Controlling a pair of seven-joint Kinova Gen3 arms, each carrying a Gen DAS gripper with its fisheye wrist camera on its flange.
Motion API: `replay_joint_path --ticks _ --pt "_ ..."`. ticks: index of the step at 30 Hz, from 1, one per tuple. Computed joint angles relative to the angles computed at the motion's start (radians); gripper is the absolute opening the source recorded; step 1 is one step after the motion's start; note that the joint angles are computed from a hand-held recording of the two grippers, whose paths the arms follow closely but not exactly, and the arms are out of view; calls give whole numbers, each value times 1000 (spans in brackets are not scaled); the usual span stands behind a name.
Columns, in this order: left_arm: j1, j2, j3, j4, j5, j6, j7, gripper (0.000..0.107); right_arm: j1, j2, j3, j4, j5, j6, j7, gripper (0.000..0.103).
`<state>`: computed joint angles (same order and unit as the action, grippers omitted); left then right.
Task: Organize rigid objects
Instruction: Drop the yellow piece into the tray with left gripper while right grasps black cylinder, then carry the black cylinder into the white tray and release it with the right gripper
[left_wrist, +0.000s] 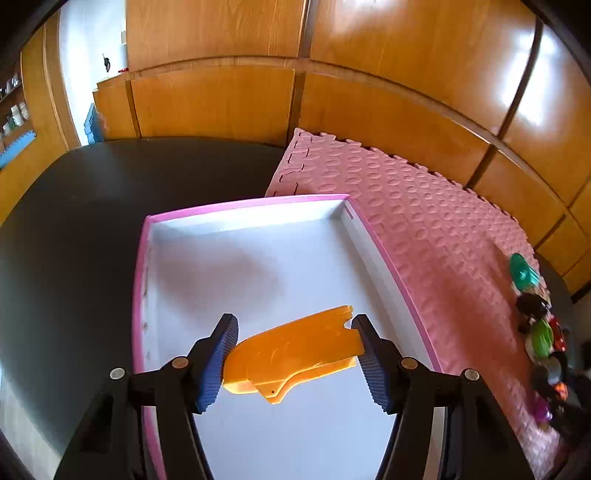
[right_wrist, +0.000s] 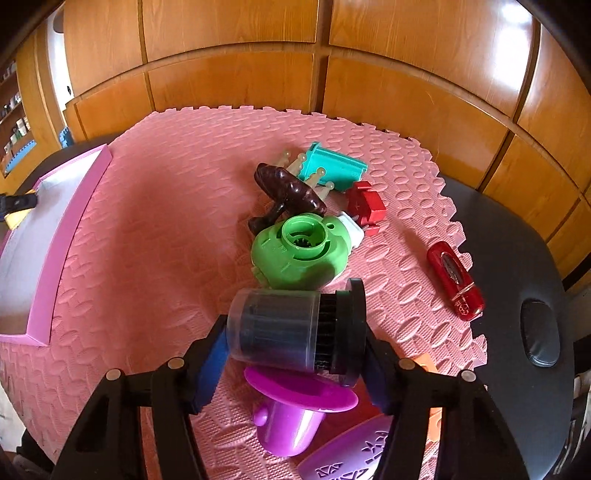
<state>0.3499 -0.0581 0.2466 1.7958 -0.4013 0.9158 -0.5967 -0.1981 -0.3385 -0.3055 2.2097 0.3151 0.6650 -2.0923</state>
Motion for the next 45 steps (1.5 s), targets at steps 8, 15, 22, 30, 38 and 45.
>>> replay_joint_path --ticks 8,15,22,30,38,45 --pt "30 145 -51 -106 -54 17 11 64 7 -2 -11 2 5 -2 7 64" --pt "68 176 -99 -135 -93 25 41 76 8 -1 -16 3 20 0 -14 64" --pt "78 70 -69 -62 -138 34 134 85 8 -13 -22 10 36 -8 -31 64" --pt "92 -69 99 30 -183 149 269 85 -4 -69 16 26 -20 -55 29 64" --pt "152 -88 237 48 -234 276 399 85 33 -112 -19 36 -68 -90 70 64" --pt "203 -91 265 42 -260 349 463 85 39 -134 -55 18 -102 -79 83 64"
